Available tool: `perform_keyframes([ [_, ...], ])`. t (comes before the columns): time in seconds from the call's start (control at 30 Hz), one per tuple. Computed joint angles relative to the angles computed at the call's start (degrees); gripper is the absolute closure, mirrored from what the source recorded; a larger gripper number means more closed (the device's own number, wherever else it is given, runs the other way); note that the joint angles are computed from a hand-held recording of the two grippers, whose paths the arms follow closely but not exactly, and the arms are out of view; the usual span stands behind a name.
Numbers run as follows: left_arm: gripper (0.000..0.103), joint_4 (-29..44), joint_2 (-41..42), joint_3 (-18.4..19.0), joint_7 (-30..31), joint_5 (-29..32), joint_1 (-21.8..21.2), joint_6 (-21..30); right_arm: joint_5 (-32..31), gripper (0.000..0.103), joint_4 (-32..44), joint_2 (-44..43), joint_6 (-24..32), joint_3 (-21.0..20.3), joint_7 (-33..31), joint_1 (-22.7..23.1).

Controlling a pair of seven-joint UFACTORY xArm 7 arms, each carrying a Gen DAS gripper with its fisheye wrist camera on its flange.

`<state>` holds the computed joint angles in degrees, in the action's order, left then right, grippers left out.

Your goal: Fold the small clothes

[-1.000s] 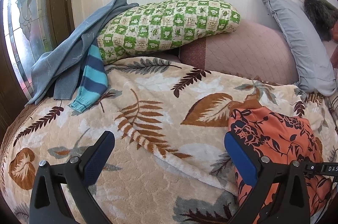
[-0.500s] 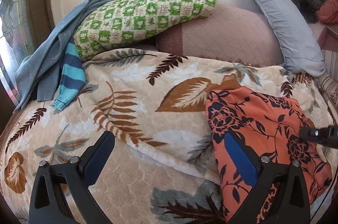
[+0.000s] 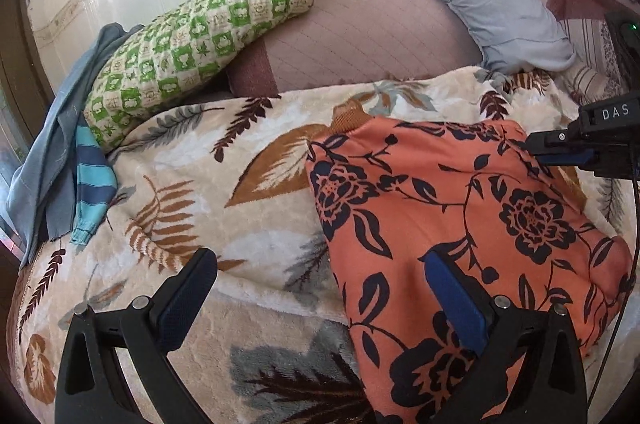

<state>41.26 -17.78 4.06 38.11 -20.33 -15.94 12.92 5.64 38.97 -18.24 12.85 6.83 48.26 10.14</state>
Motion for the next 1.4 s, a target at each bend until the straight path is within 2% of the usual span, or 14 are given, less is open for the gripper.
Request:
perform_keyframes([
  [0.2, 0.000, 0.59, -1.85, 3.58, 3.58, -5.17, -3.19, -1.64, -5.46, 0.080, -1.05, -3.30, -0.82, 4.00, 4.39, -3.88],
  [0.43, 0.000, 0.34, -4.73, 6.67, 8.58, -10.05, -7.18, -0.70, -8.84, 0.080, -0.91, -3.59, -1.69, 5.57, 7.63, -5.68],
  [0.73, 0.000, -1.48, -7.54, 5.50, 10.96, -10.50, -8.03, 1.51, -11.50, 0.080, -0.30, -2.38, -1.04, 6.06, 10.51, -6.16],
  [0.87, 0.000, -2.07, -7.74, 3.89, 10.44, -8.57, -6.99, 4.72, -11.74, 0.080, -0.22, -2.22, -0.46, 5.64, 11.18, -5.77],
  [1.0, 0.000, -1.72, -7.05, 1.92, 8.91, -6.45, -5.29, 11.04, -12.07, 0.080, -0.22, -2.40, 0.21, 5.46, 11.77, -5.75],
  [1.1, 0.000, -0.91, -6.56, 1.37, 8.81, -7.18, -4.74, 16.26, -12.17, 0.080, -0.26, -2.55, 0.55, 5.32, 12.16, -5.72],
  [1.27, 0.000, -0.57, -7.07, 0.59, 9.99, -9.17, -3.95, 21.99, -11.94, 0.080, -0.64, -2.84, 0.70, 4.81, 12.34, -5.61],
  [1.33, 0.000, -0.56, -7.18, 0.15, 10.53, -9.72, -3.49, 23.20, -11.85, 0.080, -0.77, -2.94, 0.72, 4.73, 12.43, -5.64],
  [1.4, 0.000, -1.10, -7.29, -0.93, 10.51, -9.27, -2.72, 22.13, -11.81, 0.080, -0.81, -3.01, 0.85, 4.54, 12.21, -5.62],
])
